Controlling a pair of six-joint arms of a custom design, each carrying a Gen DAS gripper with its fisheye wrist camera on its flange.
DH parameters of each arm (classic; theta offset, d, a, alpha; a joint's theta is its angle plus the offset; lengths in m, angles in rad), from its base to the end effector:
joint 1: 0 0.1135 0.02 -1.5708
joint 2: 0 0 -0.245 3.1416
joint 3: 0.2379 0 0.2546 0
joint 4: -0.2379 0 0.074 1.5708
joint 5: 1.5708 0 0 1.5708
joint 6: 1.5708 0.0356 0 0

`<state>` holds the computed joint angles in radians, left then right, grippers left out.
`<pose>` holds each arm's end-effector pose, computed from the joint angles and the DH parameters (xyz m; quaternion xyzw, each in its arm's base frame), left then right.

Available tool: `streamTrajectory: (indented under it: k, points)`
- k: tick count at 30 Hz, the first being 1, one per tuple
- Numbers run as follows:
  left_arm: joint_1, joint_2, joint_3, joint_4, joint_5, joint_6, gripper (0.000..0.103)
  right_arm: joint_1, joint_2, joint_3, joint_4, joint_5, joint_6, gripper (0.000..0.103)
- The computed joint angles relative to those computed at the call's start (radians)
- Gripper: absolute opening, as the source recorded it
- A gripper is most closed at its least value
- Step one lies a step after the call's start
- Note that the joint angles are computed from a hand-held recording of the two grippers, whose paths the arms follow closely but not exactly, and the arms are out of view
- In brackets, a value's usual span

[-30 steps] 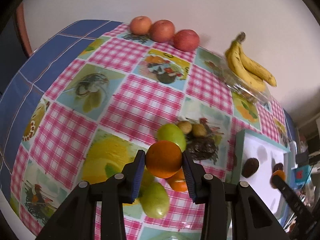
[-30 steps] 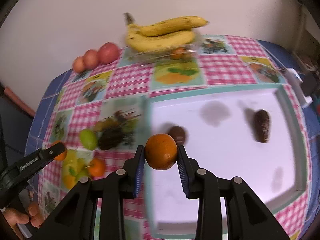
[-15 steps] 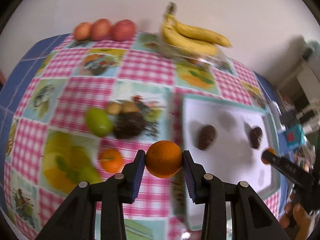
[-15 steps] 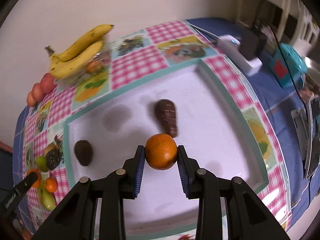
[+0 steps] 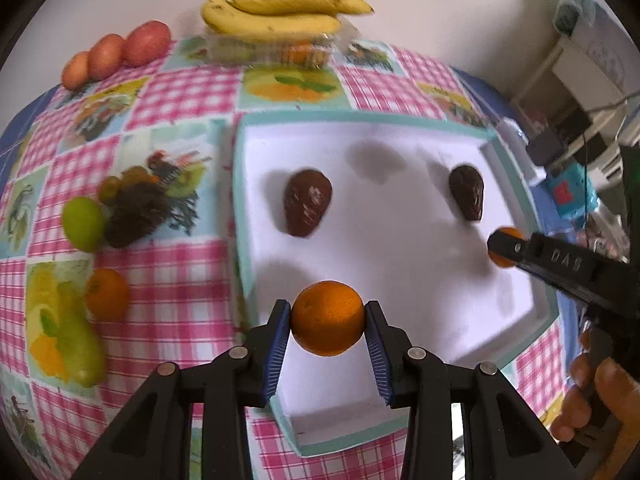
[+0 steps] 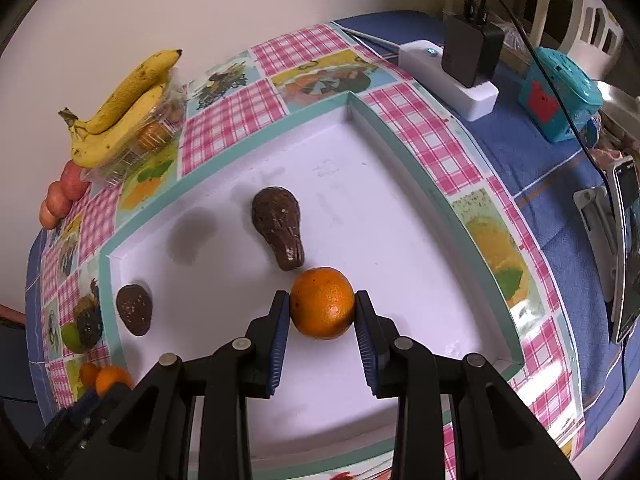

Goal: Organize fruits
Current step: 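Carry the orange into the white tray with the right tool while the left releases its orange there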

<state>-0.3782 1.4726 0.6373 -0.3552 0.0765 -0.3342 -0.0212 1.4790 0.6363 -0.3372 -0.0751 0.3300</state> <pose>0.2287 -0.0938 0.1124 0.0288 0.9809 -0.1011 0.1639 0.2487 -0.0026 0.1115 0.1641 0.9665 0.0662 0.1861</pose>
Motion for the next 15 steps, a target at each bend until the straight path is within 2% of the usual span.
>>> streamTrajectory:
  k: [5,15]
  points:
    - [-0.029,0.036,0.001,0.015,-0.032,-0.005,0.040,-0.002,0.028,0.001,0.007,0.002,-0.001,0.034]
    - [-0.024,0.051,-0.001,0.013,-0.007,-0.011,0.041,-0.010,0.059,0.000,0.021,-0.004,0.003,0.034]
